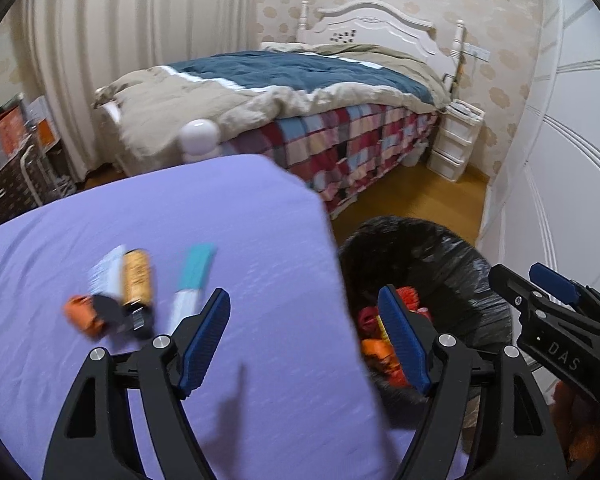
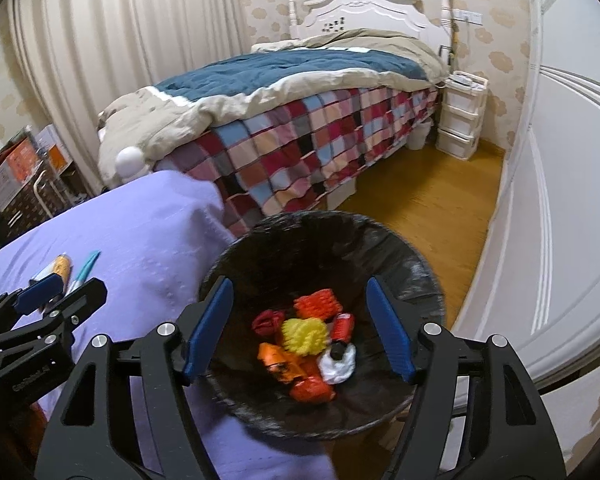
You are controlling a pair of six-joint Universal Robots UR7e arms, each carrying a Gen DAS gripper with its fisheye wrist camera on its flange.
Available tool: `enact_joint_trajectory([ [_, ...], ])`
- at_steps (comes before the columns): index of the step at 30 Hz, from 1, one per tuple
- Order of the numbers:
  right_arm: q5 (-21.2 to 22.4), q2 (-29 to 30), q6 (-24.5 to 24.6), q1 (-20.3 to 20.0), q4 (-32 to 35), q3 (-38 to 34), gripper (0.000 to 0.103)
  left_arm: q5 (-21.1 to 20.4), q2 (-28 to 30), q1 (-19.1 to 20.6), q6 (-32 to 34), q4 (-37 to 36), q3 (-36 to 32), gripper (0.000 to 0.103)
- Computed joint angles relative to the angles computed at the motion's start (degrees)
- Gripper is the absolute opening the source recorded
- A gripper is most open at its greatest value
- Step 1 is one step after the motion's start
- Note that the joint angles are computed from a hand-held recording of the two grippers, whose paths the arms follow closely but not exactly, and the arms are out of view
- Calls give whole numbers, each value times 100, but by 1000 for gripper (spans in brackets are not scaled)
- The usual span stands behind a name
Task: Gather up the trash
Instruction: 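Move both grippers back over the table toward the orange wrapper and marker, then grasp the orange wrapper with the left gripper while the right gripper grasps the teal-white marker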
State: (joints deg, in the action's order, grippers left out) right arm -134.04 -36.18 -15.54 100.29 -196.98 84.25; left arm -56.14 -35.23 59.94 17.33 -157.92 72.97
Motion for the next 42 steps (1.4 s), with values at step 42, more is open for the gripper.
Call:
enact_joint_trajectory([
  [42,354,1518,72,503,2320,-2093,69,1342,-173,897,-1099,1048,-940,76],
])
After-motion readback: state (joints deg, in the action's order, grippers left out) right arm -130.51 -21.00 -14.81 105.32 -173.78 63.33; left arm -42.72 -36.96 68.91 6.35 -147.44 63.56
